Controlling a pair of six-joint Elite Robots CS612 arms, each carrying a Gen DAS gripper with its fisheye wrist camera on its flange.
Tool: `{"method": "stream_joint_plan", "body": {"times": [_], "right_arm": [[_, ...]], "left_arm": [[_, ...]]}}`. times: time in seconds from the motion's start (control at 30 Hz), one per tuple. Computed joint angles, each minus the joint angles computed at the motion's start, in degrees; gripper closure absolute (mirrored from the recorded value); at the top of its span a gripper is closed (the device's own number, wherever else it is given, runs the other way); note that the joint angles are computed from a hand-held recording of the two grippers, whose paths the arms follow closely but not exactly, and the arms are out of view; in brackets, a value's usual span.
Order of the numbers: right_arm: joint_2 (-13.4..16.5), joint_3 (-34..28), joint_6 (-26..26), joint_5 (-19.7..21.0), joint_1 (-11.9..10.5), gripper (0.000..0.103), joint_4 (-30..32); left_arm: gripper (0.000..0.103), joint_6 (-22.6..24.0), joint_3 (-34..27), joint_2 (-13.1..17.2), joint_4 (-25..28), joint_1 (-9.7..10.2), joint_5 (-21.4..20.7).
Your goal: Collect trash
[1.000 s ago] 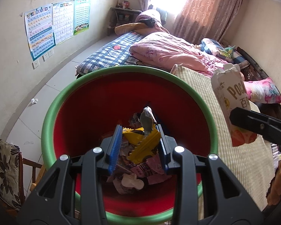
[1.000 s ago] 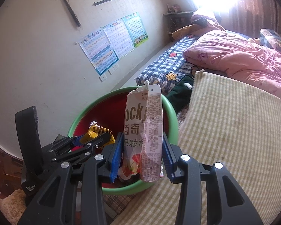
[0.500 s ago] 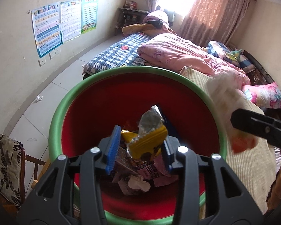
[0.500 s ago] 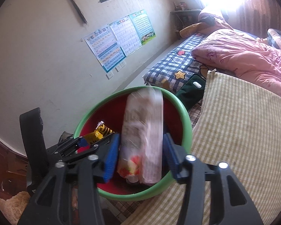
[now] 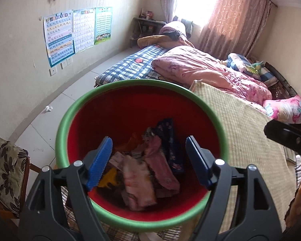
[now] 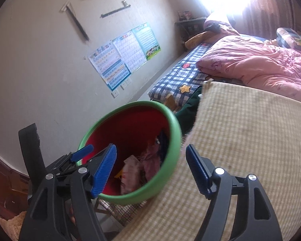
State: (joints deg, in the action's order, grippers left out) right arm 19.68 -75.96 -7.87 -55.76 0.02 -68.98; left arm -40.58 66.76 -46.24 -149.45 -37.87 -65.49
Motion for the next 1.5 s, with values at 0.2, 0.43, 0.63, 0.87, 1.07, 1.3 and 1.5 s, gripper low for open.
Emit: {"method": "stream_joint_plan", "body": {"times": [0.2,0.43,0.63,0.87,1.07,1.3,1.5], "right_arm": [[1.5,-4.2,-0.3,1.3,-2.9,0.025,1.2],[3.7,-10.0,-2.0,4.5,-7.3,0.016,-1.8],[6.5,-13.9,0.6,3.9,-10.0,0.006,-12.9],[9.5,-16.0,1.0,-3.2,-10.8,0.006,-26.7],[9.3,-15.2,0.6,-0.2,-12.1,0.006,-24.5],[8.1,-14.4,-2.5,-1.0,-12.2,0.006,-17.1],[7.3,-14.1,-4.4,-3.5,-11.8,0.006,-13.3]], "left_arm": [[0.027,-1.0,-1.0,0.2,0.9,-2.34,2.3],[0.019,-0.9,-2.0,0.7,-2.0,-6.09,8.0],[0.005,1.0,-4.1,2.3,-3.6,-10.02,21.9],[0.005,-2.5,-10.0,4.5,7.8,-12.36,33.0],[0.005,-4.9,-13.2,5.9,13.1,-13.48,39.1],[0.005,-8.1,-14.7,6.5,16.6,-14.00,42.2],[0.005,-8.8,-14.8,6.3,17.6,-14.21,42.7]]}}
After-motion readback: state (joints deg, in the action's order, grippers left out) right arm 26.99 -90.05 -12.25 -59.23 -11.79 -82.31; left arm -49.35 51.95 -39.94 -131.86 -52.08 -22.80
